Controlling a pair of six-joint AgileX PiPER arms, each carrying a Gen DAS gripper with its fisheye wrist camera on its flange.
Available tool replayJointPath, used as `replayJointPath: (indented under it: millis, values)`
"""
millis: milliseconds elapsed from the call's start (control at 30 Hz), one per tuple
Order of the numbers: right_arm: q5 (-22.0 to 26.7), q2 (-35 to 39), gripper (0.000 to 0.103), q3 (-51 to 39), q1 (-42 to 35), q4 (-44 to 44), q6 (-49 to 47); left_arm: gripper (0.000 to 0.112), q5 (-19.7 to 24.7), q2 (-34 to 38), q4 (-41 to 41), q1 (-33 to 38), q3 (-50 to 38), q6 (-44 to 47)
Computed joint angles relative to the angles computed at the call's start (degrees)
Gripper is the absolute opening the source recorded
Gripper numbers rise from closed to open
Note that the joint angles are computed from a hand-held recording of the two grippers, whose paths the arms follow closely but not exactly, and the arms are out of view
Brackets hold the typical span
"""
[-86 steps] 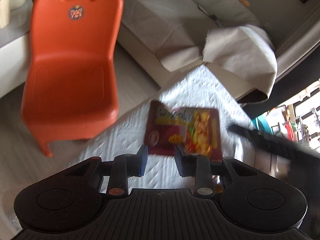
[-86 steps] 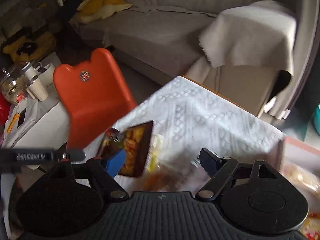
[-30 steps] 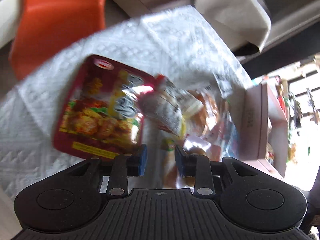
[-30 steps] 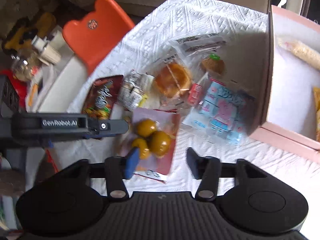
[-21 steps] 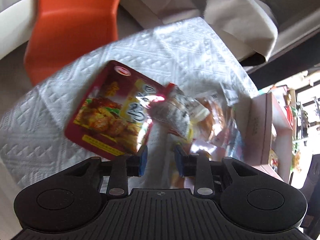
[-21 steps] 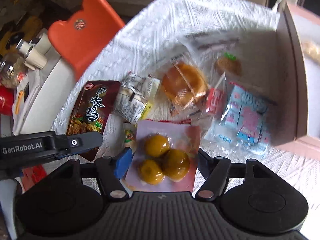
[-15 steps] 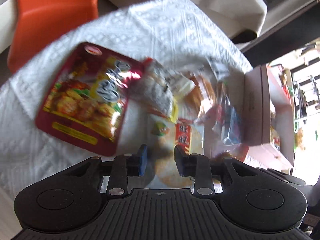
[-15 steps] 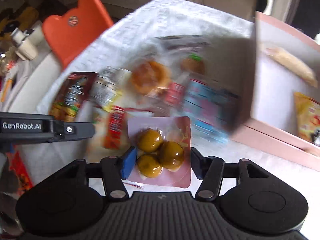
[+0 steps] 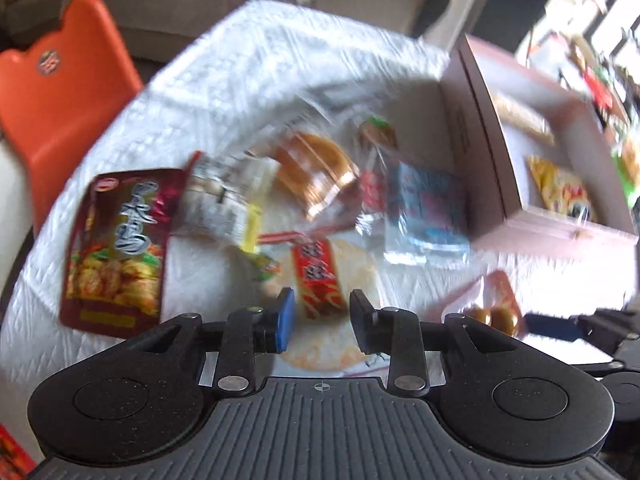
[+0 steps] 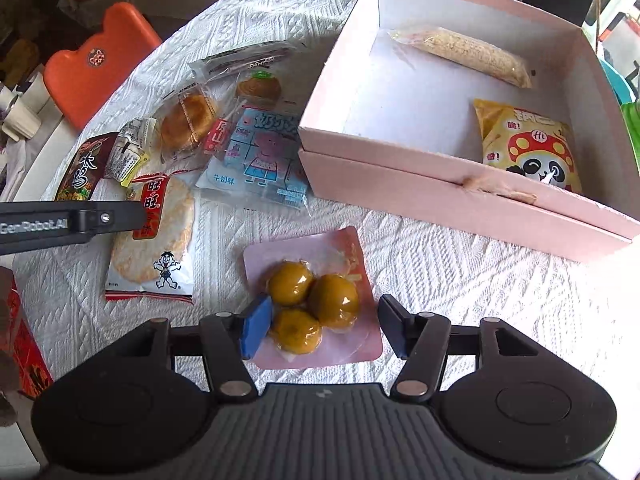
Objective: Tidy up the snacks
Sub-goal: 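Grasp the yellow-ball tray with right gripper while left gripper reaches the rice cracker bag, then lift the rice cracker bag with left gripper while right gripper lifts the tray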
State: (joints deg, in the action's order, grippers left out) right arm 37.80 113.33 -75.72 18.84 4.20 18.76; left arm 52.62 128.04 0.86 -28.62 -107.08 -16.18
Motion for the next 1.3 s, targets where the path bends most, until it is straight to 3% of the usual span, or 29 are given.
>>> replayJointPath:
  millis: [67, 133, 200, 333, 433, 567, 800, 1067, 1133, 1300]
  values:
    - [-0.4, -0.9, 0.062, 1.4, 0.0, 0.3, -3.2, 0.043, 2.0, 1.9, 2.0, -1.9, -3.5, -0.1]
    - [-1.0, -1.4, 0.067, 2.7, 0.4, -0.6, -6.0, 0.069, 3.6, 3.6, 1.1, -2.5, -6.4, 1.0]
    - [-2.8, -2.2, 0.07, 4.8, 0.8, -1.4, -7.4, 0.08, 5.5, 5.3, 0.4, -3.1, -9.2, 1.9]
    - [-8.3, -4.4, 0.077, 9.6, 1.1, -1.3, -8.1, 0.08, 8.1, 7.1, 3.1, -4.3, -12.5, -0.5]
    - [-9.9, -4.6, 0.086, 11.0, 2.1, -2.9, -6.7, 0.079, 8.4, 7.2, 5.5, -4.5, -12.4, -3.0]
    - [-10.4, -5.6, 0.09, 12.6, 3.6, -7.6, -5.3, 0.079, 7.4, 5.9, 10.1, -3.4, -9.0, -8.6]
    - [-13.1, -6.6, 0.094, 15.2, 4.4, -9.7, -2.9, 0.087, 6.3, 6.0, 6.1, 0.6, -6.1, -10.9]
    - [-8.1, -4.1, 0.103, 10.6, 5.2, -9.0, -2.6, 0.092, 3.5, 5.5, 6.5, 0.0, -4.2, -8.3]
    - [-7.4, -3.5, 0.103, 9.6, 5.7, -10.3, -0.6, 0.084, 2.1, 4.1, 6.6, 0.0, -1.8, -7.6]
    - [-5.2, -2.1, 0.103, 6.9, 5.8, -9.8, -1.0, 0.082, -0.2, -1.2, -2.6, 3.1, 5.4, -3.4]
